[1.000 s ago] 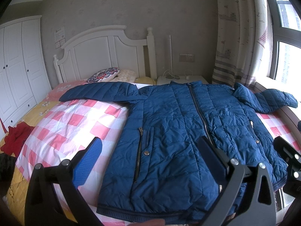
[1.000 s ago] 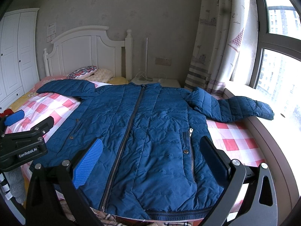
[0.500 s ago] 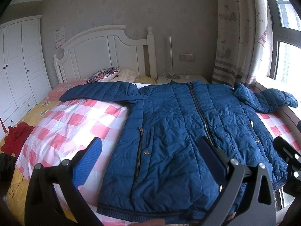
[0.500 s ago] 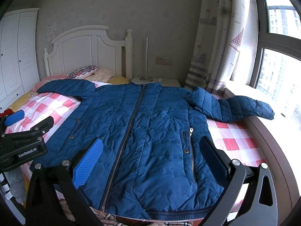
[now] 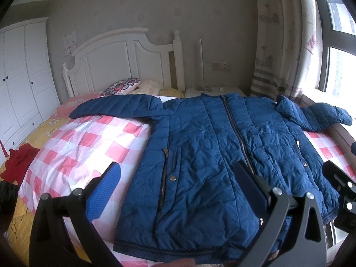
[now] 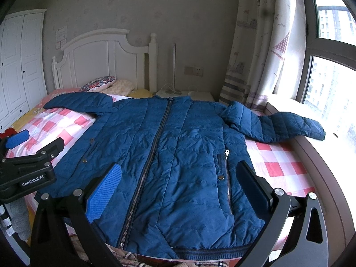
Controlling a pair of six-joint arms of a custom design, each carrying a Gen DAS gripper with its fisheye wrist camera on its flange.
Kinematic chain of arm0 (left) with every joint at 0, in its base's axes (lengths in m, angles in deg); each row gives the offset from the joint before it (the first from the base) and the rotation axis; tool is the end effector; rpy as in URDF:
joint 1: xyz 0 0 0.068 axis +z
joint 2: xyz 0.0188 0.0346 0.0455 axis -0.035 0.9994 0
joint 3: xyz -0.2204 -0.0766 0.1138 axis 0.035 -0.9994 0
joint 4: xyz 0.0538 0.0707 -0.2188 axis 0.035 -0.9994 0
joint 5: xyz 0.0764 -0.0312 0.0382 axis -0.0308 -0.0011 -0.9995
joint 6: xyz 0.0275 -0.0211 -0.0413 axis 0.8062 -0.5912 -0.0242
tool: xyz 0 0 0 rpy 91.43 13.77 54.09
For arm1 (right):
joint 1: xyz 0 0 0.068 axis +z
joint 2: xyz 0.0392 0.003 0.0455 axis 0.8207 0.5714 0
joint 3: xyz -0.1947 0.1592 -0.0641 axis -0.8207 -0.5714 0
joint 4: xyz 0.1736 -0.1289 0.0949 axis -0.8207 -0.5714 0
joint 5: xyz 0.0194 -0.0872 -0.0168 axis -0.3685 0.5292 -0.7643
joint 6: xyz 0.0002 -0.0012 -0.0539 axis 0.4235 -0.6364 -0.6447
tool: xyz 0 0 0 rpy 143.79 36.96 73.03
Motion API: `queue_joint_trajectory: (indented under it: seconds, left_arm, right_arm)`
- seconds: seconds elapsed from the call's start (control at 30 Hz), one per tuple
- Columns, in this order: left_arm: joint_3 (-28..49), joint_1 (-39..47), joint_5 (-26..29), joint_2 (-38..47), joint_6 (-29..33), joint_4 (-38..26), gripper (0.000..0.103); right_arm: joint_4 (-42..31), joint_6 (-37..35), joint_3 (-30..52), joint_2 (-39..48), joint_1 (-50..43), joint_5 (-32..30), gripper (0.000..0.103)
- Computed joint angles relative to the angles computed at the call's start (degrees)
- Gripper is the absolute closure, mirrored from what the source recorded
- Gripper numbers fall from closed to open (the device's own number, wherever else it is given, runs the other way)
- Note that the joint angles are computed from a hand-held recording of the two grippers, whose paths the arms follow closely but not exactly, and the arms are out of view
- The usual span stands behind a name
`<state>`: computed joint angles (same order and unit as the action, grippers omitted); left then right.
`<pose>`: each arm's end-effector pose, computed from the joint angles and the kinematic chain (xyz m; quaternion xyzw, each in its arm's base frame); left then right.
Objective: Fold large clothes
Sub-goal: 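Grasp the navy jacket's sleeve with the right gripper and lift it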
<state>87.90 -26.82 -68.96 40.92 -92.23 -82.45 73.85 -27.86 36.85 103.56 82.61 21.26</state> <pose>0.1962 -0.0707 0.1741 -0.0427 0.8708 0.0775 0.4836 0.2478 0.1136 0.1546 -0.0322 0.8667 -0.0052 0.4978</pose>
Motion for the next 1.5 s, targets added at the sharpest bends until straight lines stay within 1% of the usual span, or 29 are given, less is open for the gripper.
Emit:
queue_joint_trajectory:
  seconds: [0.1,0.17,0.23,0.33,0.4,0.43,0.5,0.6,0.63,0.7,0.73,0.77,0.83,0.87,0.9,0.93,0.97,1.0,1.07,1.1,1.13,1.17,1.2,1.23,1.27,1.3,1.37,1.43,1.5]
  left_arm:
    - [-0.3,0.6,1.0,1.2,0.1,0.4,0.002]
    - [0.7,1.2,2.2,4.2,0.2,1.1,0.002]
    - [2.6,2.7,4.7,8.3,1.0,2.0,0.002]
    - [8.4,4.6,6.7,18.2,3.2,3.9,0.002]
    - [15.2,5.9,7.6,26.9,5.7,3.9,0.002]
    - [19.8,6.7,8.4,31.4,7.0,2.5,0.002]
    - [30.7,8.5,11.1,40.5,8.8,-2.5,0.002]
    - [50.3,11.3,15.2,54.1,11.1,-12.1,0.002]
    - [56.8,11.8,15.2,58.4,11.3,-14.6,0.002]
    - [68.1,12.7,14.6,66.2,11.8,-17.6,0.002]
    - [75.3,13.3,14.9,70.8,11.8,-20.4,0.002]
    - [81.0,14.0,15.7,74.3,11.9,-23.1,0.002]
    - [93.4,15.4,18.0,81.6,11.3,-30.6,0.002]
    - [97.3,16.3,20.4,84.2,10.5,-32.4,0.002]
    - [98.2,17.4,23.5,85.3,9.4,-32.1,0.002]
    - [97.2,18.2,25.7,85.3,8.7,-30.5,0.002]
    - [94.6,19.1,28.0,84.5,8.3,-27.3,0.002]
    - [93.0,19.3,28.6,83.9,8.4,-26.0,0.002]
    - [93.4,19.0,27.8,84.3,9.2,-26.1,0.002]
    - [94.7,18.8,27.2,85.0,9.3,-27.0,0.002]
    - [96.1,18.6,26.8,85.6,9.3,-28.1,0.002]
    - [95.6,18.5,26.7,85.2,9.1,-28.2,0.002]
    - [96.3,18.5,26.8,85.4,9.0,-29.0,0.002]
    - [97.5,18.6,27.0,85.9,9.1,-30.0,0.002]
    - [97.5,18.6,27.2,85.7,9.2,-30.4,0.002]
    - [98.8,18.6,27.4,86.4,9.4,-31.4,0.002]
    - [100.2,18.9,27.9,87.0,9.8,-31.9,0.002]
    - [100.0,19.2,28.6,87.0,9.7,-31.4,0.002]
    - [99.2,19.4,29.0,86.6,9.6,-30.8,0.002]
  right_arm:
    - [0.8,0.2,-0.1,1.5,-0.6,-1.0,0.004]
    - [1.4,-0.2,0.3,3.0,-1.6,-2.0,0.004]
    - [1.9,-1.5,1.4,5.0,-3.3,-3.5,0.004]
    - [0.4,-3.1,6.2,10.4,-9.1,-7.7,0.004]
    - [-3.7,-3.2,12.5,15.8,-15.1,-12.9,0.004]
    - [-5.7,-3.0,15.6,18.3,-17.8,-15.0,0.004]
    - [-10.0,-2.7,23.3,24.3,-23.2,-18.7,0.004]
    - [-17.7,-1.1,36.2,33.6,-31.1,-23.5,0.004]
    - [-19.7,-0.5,40.3,36.5,-33.4,-23.7,0.004]
    - [-23.7,1.4,50.2,43.2,-37.7,-23.6,0.004]
    - [-25.7,2.7,54.4,45.9,-39.5,-24.0,0.004]
    - [-28.4,4.7,60.1,49.3,-41.8,-24.8,0.004]
    - [-33.3,8.3,70.8,55.5,-45.4,-26.2,0.004]
    - [-34.9,9.6,74.8,57.7,-46.5,-26.2,0.004]
    - [-36.7,10.9,79.3,60.1,-47.5,-26.2,0.004]
    - [-38.3,11.8,83.7,62.5,-48.4,-26.6,0.004]
    - [-39.7,12.2,87.9,64.7,-49.1,-26.8,0.004]
    - [-42.0,12.4,93.4,67.5,-49.6,-26.5,0.005]
    - [-47.1,12.8,105.3,73.5,-50.1,-25.9,0.01]
    - [-50.5,13.1,112.5,77.0,-50.2,-25.6,0.023]
    - [-51.7,13.4,117.1,79.2,-50.2,-24.8,0.039]
    - [-51.4,13.8,118.8,80.1,-50.2,-24.3,0.048]
    - [-49.0,14.1,118.0,79.9,-50.2,-24.1,0.062]
    - [-46.3,14.2,118.7,80.6,-49.8,-24.1,0.072]
    - [-44.2,14.1,116.5,79.2,-49.3,-24.5,0.078]
    - [-41.0,14.1,112.4,76.9,-48.7,-26.0,0.084]
    - [-36.0,11.9,108.7,74.2,-45.7,-28.5,0.085]
    - [-29.5,7.1,98.9,67.8,-41.6,-30.6,0.085]
    - [-27.3,2.4,94.7,64.4,-37.2,-32.6,0.085]
